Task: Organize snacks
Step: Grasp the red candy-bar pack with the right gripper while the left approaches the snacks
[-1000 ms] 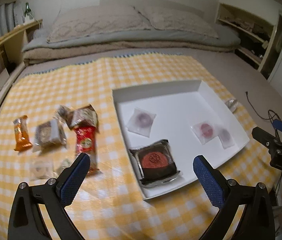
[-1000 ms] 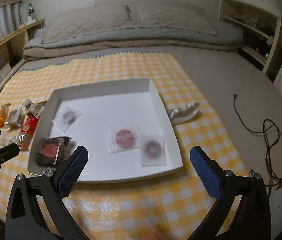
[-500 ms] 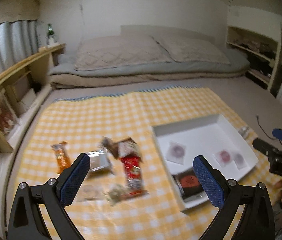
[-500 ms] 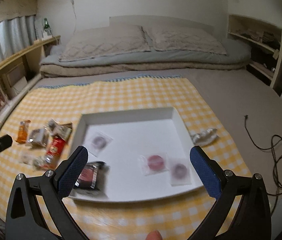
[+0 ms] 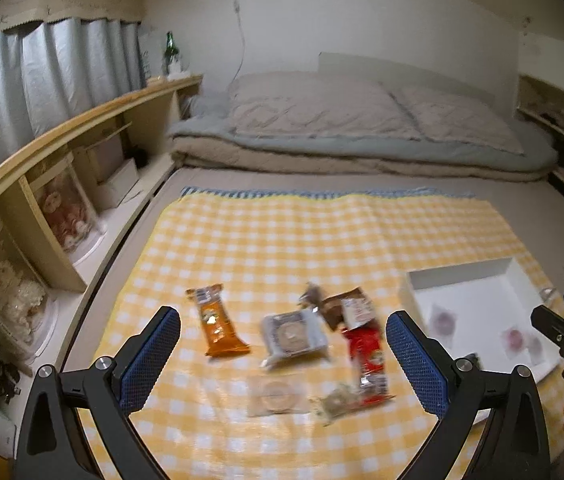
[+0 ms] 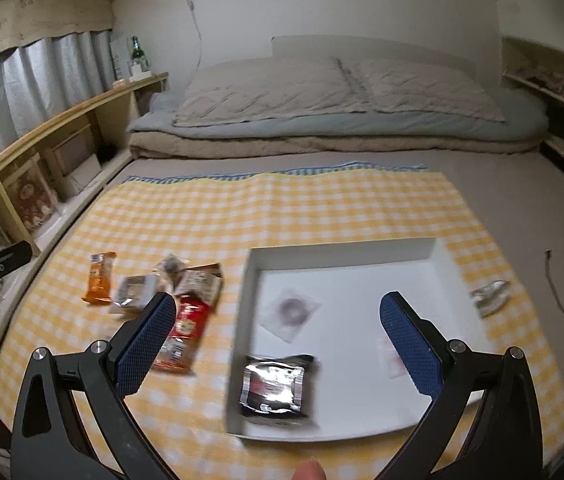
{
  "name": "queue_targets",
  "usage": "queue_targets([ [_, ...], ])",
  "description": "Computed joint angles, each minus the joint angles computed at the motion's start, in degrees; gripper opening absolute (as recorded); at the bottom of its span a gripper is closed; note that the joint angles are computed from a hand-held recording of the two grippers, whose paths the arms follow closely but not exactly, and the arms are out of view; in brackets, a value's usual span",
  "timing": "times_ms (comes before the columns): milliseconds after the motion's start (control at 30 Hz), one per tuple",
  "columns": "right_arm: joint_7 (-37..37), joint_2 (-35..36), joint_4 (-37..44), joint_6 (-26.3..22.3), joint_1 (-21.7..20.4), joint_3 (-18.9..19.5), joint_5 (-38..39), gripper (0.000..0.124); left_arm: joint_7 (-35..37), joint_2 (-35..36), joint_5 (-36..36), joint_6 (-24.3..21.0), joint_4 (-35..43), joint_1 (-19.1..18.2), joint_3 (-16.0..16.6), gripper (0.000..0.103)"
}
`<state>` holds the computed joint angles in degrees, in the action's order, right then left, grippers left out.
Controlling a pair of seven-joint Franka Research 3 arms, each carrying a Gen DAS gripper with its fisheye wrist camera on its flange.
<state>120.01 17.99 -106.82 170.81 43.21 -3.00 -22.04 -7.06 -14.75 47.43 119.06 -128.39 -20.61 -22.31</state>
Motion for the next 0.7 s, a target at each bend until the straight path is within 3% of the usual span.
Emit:
queue_targets([
  [100,-3.3,2.9,3.3,-1.7,-1.5,3.1,4.0,0.103,2.0,1.2,-1.1,1.4,-0.4,0.6,1.4,0.103],
  [233,-7.4,7.2,8.3,-4.8,-2.2,5.8,9.5,0.103,4.7,3.3,-3.6,7.5,-1.6,2.4,4.3,0.103],
  [333,-9.4,11.3,13.3,-7.4,-1.2,6.0,11.9,0.102,7.3,6.5,-7.6,11.1,-1.7,3.9,6.2,0.102],
  [533,-18.2,20.2,24.9,-16.8,-3.1,10.8,21.1,0.085,13.2,14.1,-16.2,16.6,-0.4,6.8,9.4,0.099],
  [700,-20.1,27.7,34.6,-25.6,-2.7,11.1,26.1,0.071,14.6,18.7,-14.1,14.4,2.8,8.0,10.8,0.099],
])
